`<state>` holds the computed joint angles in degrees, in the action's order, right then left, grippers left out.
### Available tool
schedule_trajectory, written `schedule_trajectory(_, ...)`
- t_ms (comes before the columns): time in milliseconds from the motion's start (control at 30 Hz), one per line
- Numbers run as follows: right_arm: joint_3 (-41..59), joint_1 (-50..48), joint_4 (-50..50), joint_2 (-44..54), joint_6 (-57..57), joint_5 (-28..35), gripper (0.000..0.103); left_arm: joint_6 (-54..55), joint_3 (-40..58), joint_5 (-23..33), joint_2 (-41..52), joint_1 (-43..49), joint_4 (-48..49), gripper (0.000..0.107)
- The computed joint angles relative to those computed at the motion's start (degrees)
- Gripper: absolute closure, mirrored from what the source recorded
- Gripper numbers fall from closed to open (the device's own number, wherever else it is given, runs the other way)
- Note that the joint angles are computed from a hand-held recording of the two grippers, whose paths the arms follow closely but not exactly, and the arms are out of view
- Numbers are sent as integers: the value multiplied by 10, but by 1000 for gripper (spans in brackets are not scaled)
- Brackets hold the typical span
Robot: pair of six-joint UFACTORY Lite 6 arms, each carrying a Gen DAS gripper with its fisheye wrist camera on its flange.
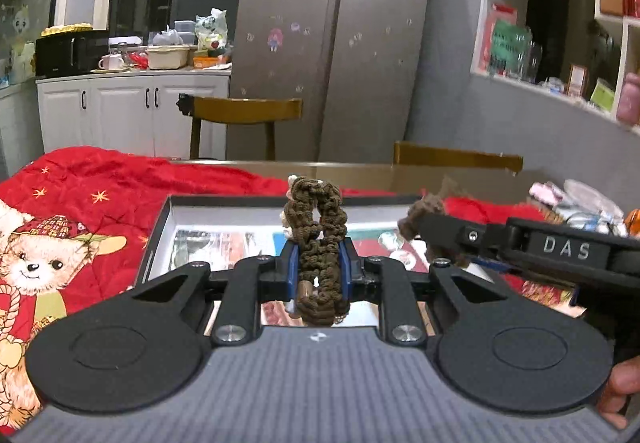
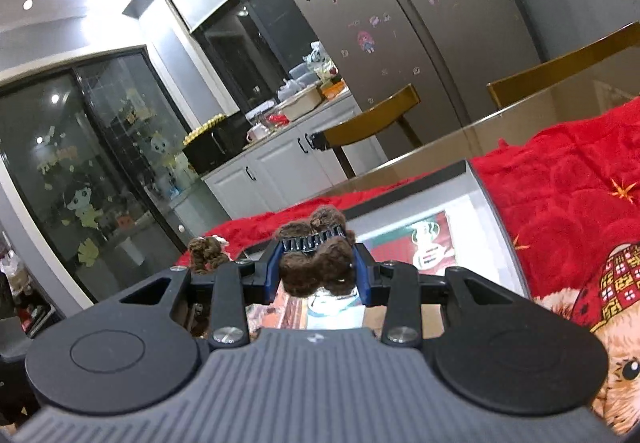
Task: Organize objects
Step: 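Lift both held crochet items and carry them over the black box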
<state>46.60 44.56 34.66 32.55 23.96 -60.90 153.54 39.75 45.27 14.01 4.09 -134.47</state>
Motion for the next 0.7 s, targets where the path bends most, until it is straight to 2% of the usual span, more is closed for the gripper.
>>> schedule_trajectory(267, 40, -4, -14, 44, -5, 30, 62, 62, 12, 5, 66, -6, -32, 83)
schedule_trajectory(400, 47, -6, -15, 52, -7, 37, 62, 140, -10, 29, 76, -25, -94, 83)
schedule_trajectory(700, 60, -8, -17, 66, -12, 46, 62, 204, -34, 67, 95, -47, -174, 83)
